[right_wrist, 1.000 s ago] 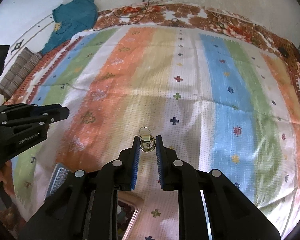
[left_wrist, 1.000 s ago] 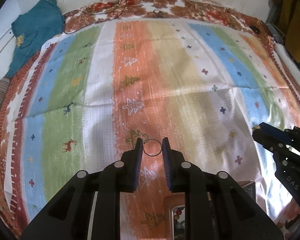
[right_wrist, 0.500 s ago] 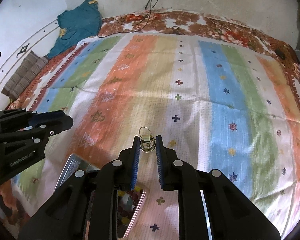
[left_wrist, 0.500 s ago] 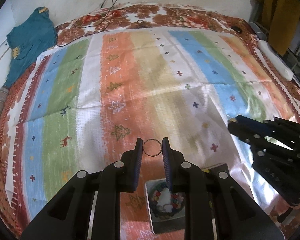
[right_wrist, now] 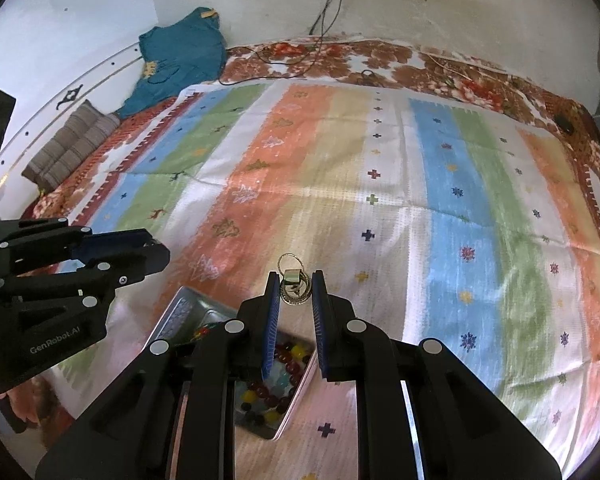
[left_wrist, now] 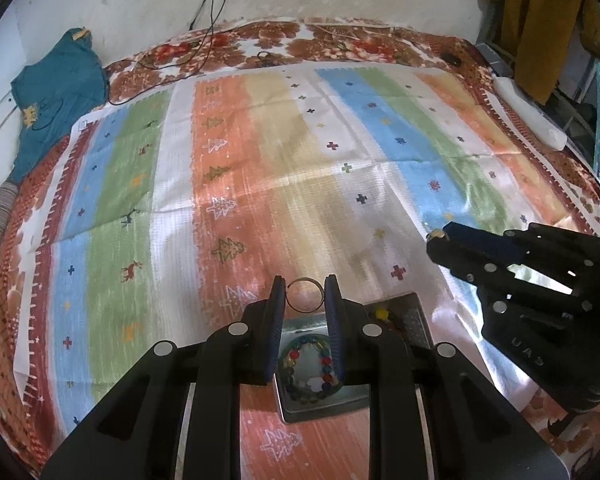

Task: Organize jewelry
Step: 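Lift ring and charm and carry both above the silver tin, then open left gripper over tin while right releases gold charm into tin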

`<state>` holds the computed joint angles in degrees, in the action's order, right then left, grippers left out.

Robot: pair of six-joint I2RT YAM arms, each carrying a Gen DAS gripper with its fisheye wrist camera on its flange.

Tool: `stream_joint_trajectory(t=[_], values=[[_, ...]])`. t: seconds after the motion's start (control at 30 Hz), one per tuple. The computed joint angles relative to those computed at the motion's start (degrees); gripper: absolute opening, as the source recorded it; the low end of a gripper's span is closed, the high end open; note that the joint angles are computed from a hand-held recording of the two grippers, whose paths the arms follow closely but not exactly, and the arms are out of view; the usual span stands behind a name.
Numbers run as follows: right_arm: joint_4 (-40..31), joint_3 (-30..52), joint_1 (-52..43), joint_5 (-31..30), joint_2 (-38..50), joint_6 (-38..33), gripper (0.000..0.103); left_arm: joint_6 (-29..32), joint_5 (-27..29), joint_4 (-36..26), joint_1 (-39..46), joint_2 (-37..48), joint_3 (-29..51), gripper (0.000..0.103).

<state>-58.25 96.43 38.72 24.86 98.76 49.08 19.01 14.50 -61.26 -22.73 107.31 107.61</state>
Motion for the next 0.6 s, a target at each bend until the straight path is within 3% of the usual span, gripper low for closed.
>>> stream_joint_trajectory(t=[0.5, 0.57, 0.6], values=[[-0.06, 0.25, 4.79, -0.93, -0.03, 2.41, 0.017, -0.19, 3.81, -0.40, 2.15, -5.48, -5.12, 0.020], [0.36, -0.42, 4.88, -1.50, -0.36, 3.25, 0.017, -0.60, 4.38, 0.38, 2.40, -6.43, -6.48, 0.025], [0.22, -0.61, 4.84, -1.68, -0.45, 4.02, 0.017, -0.72, 4.48, 0.67, 2.39, -6.86, -7.08, 0.032]])
